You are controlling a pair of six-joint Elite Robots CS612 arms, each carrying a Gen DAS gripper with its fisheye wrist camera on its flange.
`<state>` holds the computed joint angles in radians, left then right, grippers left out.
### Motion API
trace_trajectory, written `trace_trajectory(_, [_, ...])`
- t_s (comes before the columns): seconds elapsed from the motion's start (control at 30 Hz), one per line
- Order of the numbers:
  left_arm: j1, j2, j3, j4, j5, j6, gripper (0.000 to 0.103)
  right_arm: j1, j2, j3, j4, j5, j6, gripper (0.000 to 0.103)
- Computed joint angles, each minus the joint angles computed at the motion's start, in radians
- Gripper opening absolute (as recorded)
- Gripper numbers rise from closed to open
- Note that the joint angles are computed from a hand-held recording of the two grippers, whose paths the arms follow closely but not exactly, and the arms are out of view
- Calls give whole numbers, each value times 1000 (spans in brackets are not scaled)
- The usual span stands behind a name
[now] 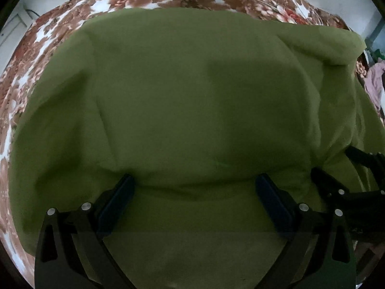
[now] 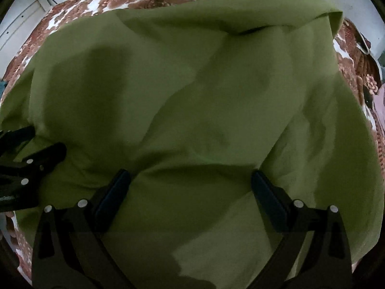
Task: Fold large clothes
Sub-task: 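Press and smooth the folded green jacket flat with both tools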
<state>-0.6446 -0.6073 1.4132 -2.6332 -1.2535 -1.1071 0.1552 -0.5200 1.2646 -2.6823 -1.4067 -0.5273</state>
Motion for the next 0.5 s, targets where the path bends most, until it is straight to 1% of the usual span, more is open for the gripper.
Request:
trace_trajectory(0.07, [-6,-27,37,-40,20,-11,98,2,-14,7,3,-8,12,98])
trace_trajectory(0.1, [-13,-49,70,-71,46,-37,98,3,-22,12,5,-7,17,98])
trace_trajectory(0.13, [-22,-70,108,-120,68,-72,98,0,-36,22,7,0,25,98])
trace_trajectory(0.17, [-36,-110,186,-212,105,-149,98,-4,-51,34,2,13,32,98])
trace_trajectory(0.2, [-46,-131,231,-261,130,-206,98,-9,-63,45,-3,21,34,98])
trace_trajectory(0.27, [-72,-183,355,-376,183,-365,98,-14,-79,52,-1,31,33,99])
trace_trajectory(0.3, [-87,-208,412,-400,211,-456,98,-17,-85,50,4,30,29,99])
trace_trajectory(0.33, [-97,-222,450,-406,231,-520,98,-16,-86,49,2,24,24,99])
trace_trajectory(0.37, [-111,-235,498,-432,248,-608,98,-16,-86,47,-6,17,15,99])
trace_trajectory(0.43, [-126,-232,553,-495,250,-718,98,-14,-80,36,3,2,4,99])
trace_trajectory(0.47, [-133,-217,582,-572,255,-774,98,-13,-76,27,15,-8,-3,99])
trace_trajectory(0.5, [-140,-205,597,-608,262,-813,98,-13,-73,25,15,-13,-8,99])
